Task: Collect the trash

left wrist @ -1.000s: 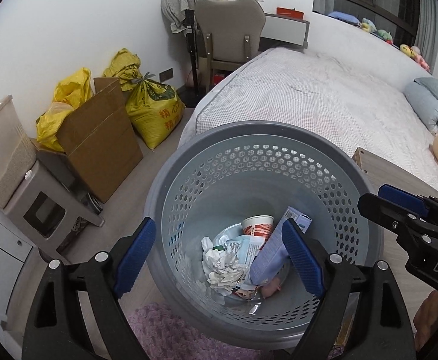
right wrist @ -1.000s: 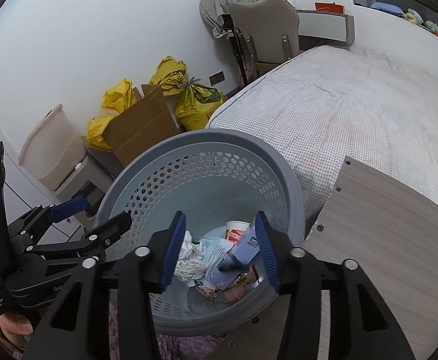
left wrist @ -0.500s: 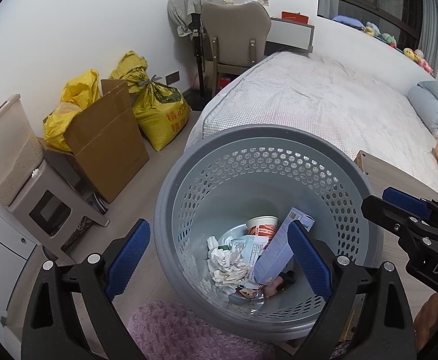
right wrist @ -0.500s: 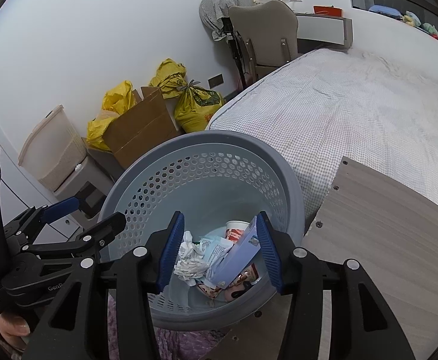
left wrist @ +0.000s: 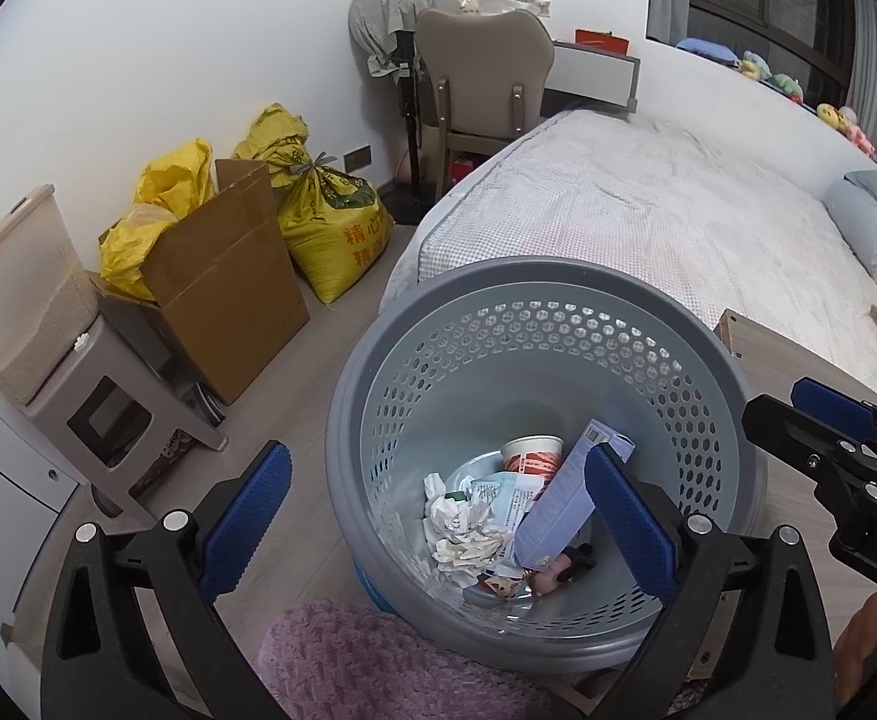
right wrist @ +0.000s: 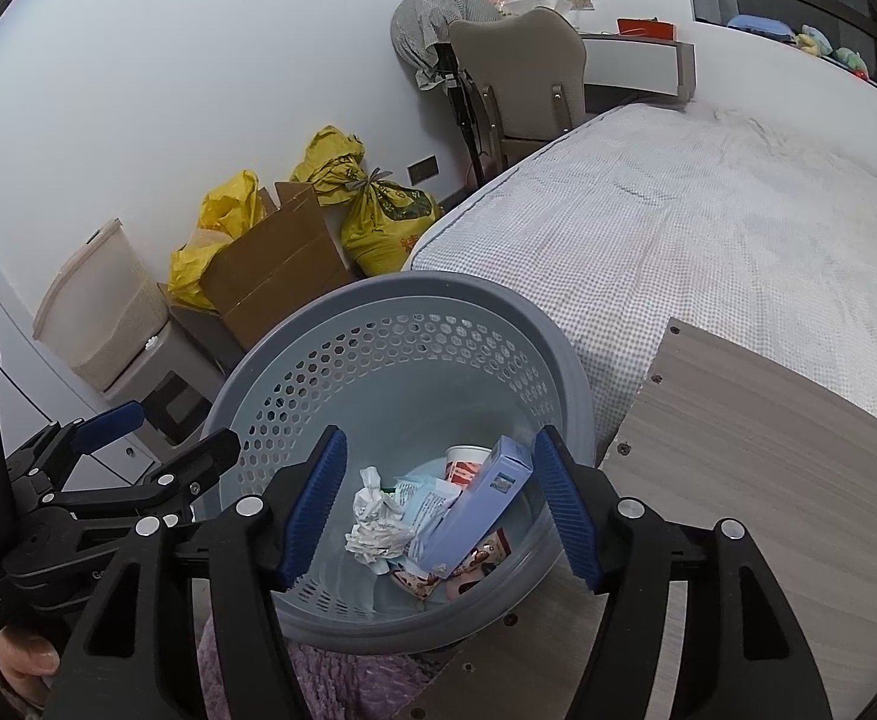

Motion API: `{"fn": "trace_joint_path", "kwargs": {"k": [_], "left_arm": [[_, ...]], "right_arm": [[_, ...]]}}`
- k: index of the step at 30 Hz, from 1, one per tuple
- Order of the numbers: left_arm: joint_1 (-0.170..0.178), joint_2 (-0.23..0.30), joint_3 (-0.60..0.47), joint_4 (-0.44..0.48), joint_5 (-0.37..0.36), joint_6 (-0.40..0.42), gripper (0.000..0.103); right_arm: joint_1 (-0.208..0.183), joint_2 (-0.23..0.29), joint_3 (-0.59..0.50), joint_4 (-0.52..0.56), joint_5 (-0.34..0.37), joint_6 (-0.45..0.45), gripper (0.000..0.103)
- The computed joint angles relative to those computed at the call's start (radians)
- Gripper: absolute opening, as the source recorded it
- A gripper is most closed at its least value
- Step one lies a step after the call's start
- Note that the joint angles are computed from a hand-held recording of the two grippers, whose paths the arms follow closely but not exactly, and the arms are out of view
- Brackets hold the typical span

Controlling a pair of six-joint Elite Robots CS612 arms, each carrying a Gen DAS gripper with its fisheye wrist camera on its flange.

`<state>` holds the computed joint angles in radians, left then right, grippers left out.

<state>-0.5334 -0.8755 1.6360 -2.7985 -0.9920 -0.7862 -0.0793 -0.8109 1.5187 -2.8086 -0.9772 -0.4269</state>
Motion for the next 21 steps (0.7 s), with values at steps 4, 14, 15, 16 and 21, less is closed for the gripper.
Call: {"fn": "trace_joint_path", "kwargs": {"k": [4,14,15,16,21], "left_arm": [[0.0,-0.002,0.001,0.007,0.004,-0.009,0.097],[-0.001,-0.006,0.002,0.022,0.007,-0.02,0.097],[-0.001,-0.006,0.001,0.024,0.008,-0.022,0.097],[-0.001,-0.007,0.002,0.025,0.009,-0.023,0.097],[0.0,-0.007,0.0,0.034,0.01,-0.037,0.097]], "right_arm": [[0.0,0.001,-0.002,0.001,-0.002,0.008,0.066],[0.0,-0.001,0.003,-0.009,-0.01,0.016,0.067],[-0.001,-0.001,0.003,-0.009,-0.009,0.016,0.066],[-0.001,-0.001,0.004,-0.009,-0.009,0.018,0.067],[-0.003,0.0,0.001,-0.004,-0.009,0.025,0.068]]}}
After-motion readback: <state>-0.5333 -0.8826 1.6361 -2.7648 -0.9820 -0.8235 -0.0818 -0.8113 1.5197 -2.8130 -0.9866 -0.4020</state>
